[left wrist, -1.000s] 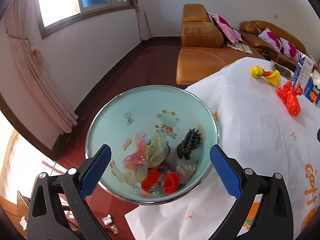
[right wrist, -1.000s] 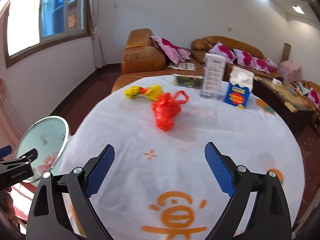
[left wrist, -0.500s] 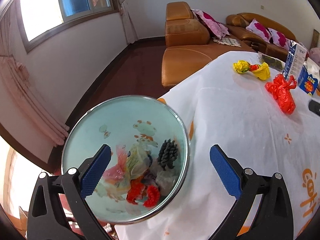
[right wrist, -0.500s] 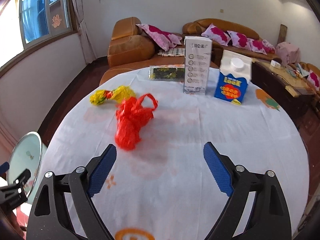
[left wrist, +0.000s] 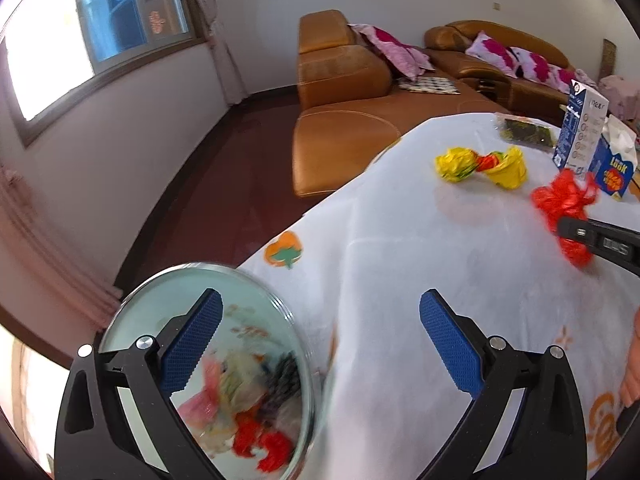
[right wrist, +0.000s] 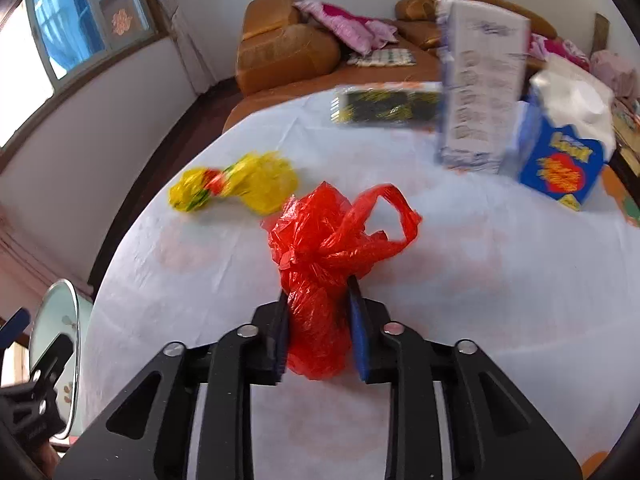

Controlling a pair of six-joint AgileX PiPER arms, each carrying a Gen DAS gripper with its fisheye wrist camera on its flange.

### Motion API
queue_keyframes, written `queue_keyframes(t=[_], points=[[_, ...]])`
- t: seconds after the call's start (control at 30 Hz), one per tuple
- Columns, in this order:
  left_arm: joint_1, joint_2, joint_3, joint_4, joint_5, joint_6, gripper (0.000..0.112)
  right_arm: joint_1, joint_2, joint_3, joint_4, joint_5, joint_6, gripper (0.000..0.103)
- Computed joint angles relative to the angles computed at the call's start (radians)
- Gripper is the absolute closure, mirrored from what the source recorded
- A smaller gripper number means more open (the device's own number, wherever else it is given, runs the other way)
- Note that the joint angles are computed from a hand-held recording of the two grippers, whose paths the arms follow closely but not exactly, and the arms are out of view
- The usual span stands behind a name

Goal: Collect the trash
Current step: 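Grasp the red plastic bag with the right tool while the left tool grasps the yellow wrapper, then carry the yellow wrapper over the bin with the left tool while the right tool brings the red bag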

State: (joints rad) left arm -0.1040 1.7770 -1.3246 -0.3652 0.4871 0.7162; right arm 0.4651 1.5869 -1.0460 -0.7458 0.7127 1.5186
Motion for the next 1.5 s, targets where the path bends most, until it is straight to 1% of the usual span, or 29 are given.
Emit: queue_keyframes(t=[0.07, 0.13, 0.2, 0.23, 0.27, 0.3, 0.33, 0.37, 0.47, 0.5, 0.53, 0.57, 0.6, 0.63, 0.7, 0.73, 0.77, 0.8, 0.9, 0.93, 0.97, 1.0, 1.03, 1.17, 1.27, 1.3, 1.37, 1.43, 1.5], points=[[-0.022, 0.036, -0.054, -0.050, 0.034, 0.037, 0.015, 0.007, -0.077, 0.064, -0.062, 0.041, 0.056, 0.079], [-0.048, 0.064, -0.094, -0.104, 0.039, 0.087, 0.015, 0.025, -0.128, 0.103, -0.117, 0.118, 0.091, 0.079], [-0.086, 0.099, -0.135, -0.219, 0.016, 0.227, 0.015, 0.035, -0.189, 0.154, -0.168, 0.194, 0.117, 0.078], [-0.103, 0.115, -0.152, -0.277, 0.008, 0.308, 0.015, 0.028, -0.207, 0.171, -0.178, 0.202, 0.125, 0.078], [-0.131, 0.146, -0.192, -0.317, 0.004, 0.378, 0.015, 0.012, -0.228, 0.193, -0.183, 0.198, 0.132, 0.078], [-0.148, 0.165, -0.219, -0.329, 0.004, 0.409, 0.015, -0.014, -0.256, 0.223, -0.180, 0.177, 0.141, 0.078], [-0.169, 0.200, -0.270, -0.330, 0.022, 0.435, 0.015, -0.039, -0.275, 0.250, -0.177, 0.147, 0.151, 0.078], [-0.187, 0.244, -0.337, -0.310, 0.061, 0.439, 0.015, -0.068, -0.298, 0.280, -0.168, 0.108, 0.160, 0.078], [-0.234, 0.358, -0.516, -0.173, 0.150, 0.338, 0.016, -0.126, -0.323, 0.327, -0.148, 0.031, 0.161, 0.077], [-0.243, 0.409, -0.599, -0.131, 0.201, 0.295, 0.017, -0.135, -0.332, 0.338, -0.147, 0.015, 0.163, 0.077], [-0.249, 0.459, -0.686, -0.089, 0.269, 0.245, 0.020, -0.139, -0.343, 0.348, -0.147, 0.007, 0.166, 0.077], [-0.252, 0.511, -0.785, -0.052, 0.356, 0.201, 0.036, -0.143, -0.350, 0.355, -0.147, -0.003, 0.168, 0.077], [-0.258, 0.552, -0.858, -0.025, 0.415, 0.171, 0.046, -0.153, -0.352, 0.361, -0.147, -0.023, 0.167, 0.077], [-0.264, 0.571, -0.890, -0.004, 0.441, 0.156, 0.046, -0.164, -0.350, 0.360, -0.142, -0.039, 0.157, 0.077], [-0.273, 0.585, -0.910, 0.016, 0.464, 0.157, 0.060, -0.176, -0.350, 0.365, -0.127, -0.070, 0.140, 0.077], [-0.275, 0.568, -0.875, 0.013, 0.439, 0.168, 0.063, -0.177, -0.349, 0.363, -0.121, -0.079, 0.134, 0.077], [-0.277, 0.560, -0.859, 0.007, 0.431, 0.179, 0.076, -0.172, -0.345, 0.363, -0.121, -0.080, 0.133, 0.077], [-0.277, 0.546, -0.832, -0.001, 0.417, 0.190, 0.084, -0.161, -0.346, 0.359, -0.121, -0.069, 0.132, 0.077], [-0.275, 0.472, -0.705, -0.017, 0.356, 0.173, 0.084, -0.129, -0.336, 0.357, -0.158, -0.054, 0.174, 0.077], [-0.282, 0.434, -0.641, -0.003, 0.316, 0.155, 0.084, -0.118, -0.335, 0.357, -0.176, -0.046, 0.191, 0.077], [-0.289, 0.399, -0.586, 0.016, 0.279, 0.139, 0.084, -0.087, -0.333, 0.354, -0.204, -0.014, 0.220, 0.077], [-0.291, 0.338, -0.491, 0.017, 0.219, 0.136, 0.084, -0.076, -0.332, 0.353, -0.220, -0.001, 0.227, 0.077], [-0.288, 0.292, -0.424, 0.007, 0.185, 0.139, 0.084, -0.060, -0.330, 0.352, -0.236, 0.010, 0.236, 0.077], [-0.272, 0.105, -0.180, -0.013, 0.085, 0.096, 0.083, -0.018, -0.329, 0.353, -0.264, 0.013, 0.257, 0.077], [-0.259, 0.004, -0.057, 0.023, 0.022, 0.041, 0.083, 0.021, -0.313, 0.343, -0.292, 0.046, 0.272, 0.077], [-0.252, -0.030, -0.019, 0.039, 0.008, 0.010, 0.083, 0.033, -0.310, 0.341, -0.303, 0.059, 0.280, 0.077], [-0.228, -0.086, 0.040, 0.041, 0.011, -0.016, 0.083, 0.071, -0.302, 0.330, -0.315, 0.092, 0.294, 0.077], [-0.198, -0.132, 0.088, 0.017, 0.015, -0.005, 0.083, 0.116, -0.301, 0.311, -0.291, 0.130, 0.278, 0.077], [-0.163, -0.199, 0.165, -0.030, 0.004, 0.049, 0.083, 0.191, -0.311, 0.300, -0.275, 0.194, 0.292, 0.077]])
